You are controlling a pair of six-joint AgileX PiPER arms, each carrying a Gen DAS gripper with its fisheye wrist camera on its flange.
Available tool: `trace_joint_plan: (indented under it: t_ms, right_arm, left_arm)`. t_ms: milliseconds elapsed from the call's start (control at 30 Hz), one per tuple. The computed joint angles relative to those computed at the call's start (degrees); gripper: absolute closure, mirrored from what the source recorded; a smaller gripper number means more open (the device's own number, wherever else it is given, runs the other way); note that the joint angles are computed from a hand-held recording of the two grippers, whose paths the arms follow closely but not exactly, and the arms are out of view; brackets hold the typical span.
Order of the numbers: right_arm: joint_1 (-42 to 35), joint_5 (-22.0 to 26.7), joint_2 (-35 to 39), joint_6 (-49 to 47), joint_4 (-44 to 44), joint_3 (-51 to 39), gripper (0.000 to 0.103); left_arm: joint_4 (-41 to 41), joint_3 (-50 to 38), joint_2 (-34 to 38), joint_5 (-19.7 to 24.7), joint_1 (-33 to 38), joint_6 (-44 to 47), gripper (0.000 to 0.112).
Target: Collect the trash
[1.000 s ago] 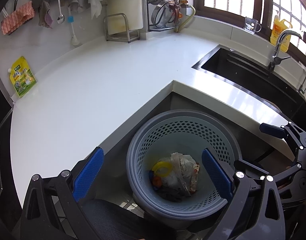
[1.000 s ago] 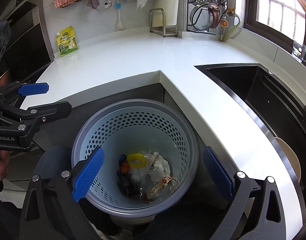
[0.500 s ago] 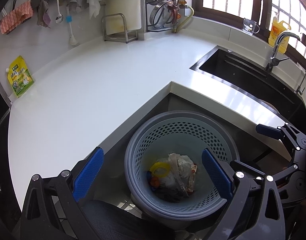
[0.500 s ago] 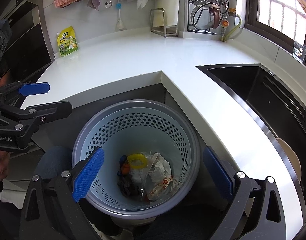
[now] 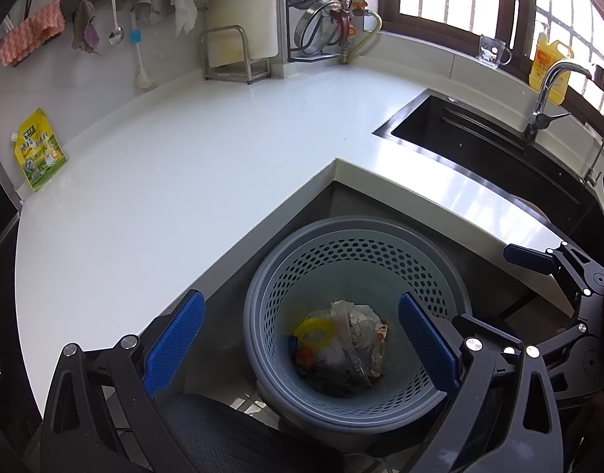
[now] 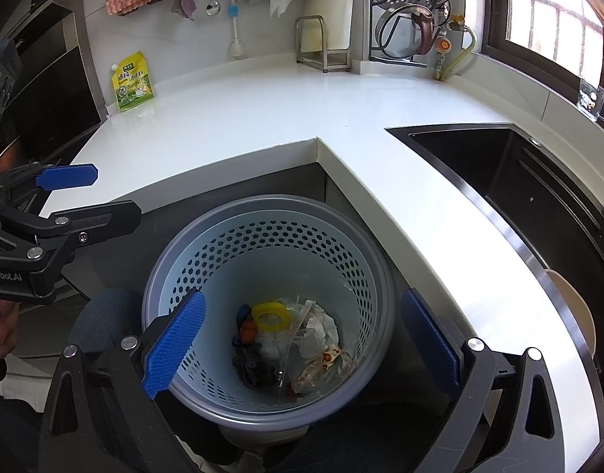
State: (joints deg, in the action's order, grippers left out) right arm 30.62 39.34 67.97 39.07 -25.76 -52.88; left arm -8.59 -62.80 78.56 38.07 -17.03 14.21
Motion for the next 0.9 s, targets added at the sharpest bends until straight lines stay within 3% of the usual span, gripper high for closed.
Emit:
trace_joint_plan:
  t_ms: [900]
  right_arm:
    - [0.8,0.5,-0.3,1.2,-0.6,0.0,0.009]
  left_arm:
    - [-0.4,0.2,-0.5,0.1,0.2,0.7,0.016]
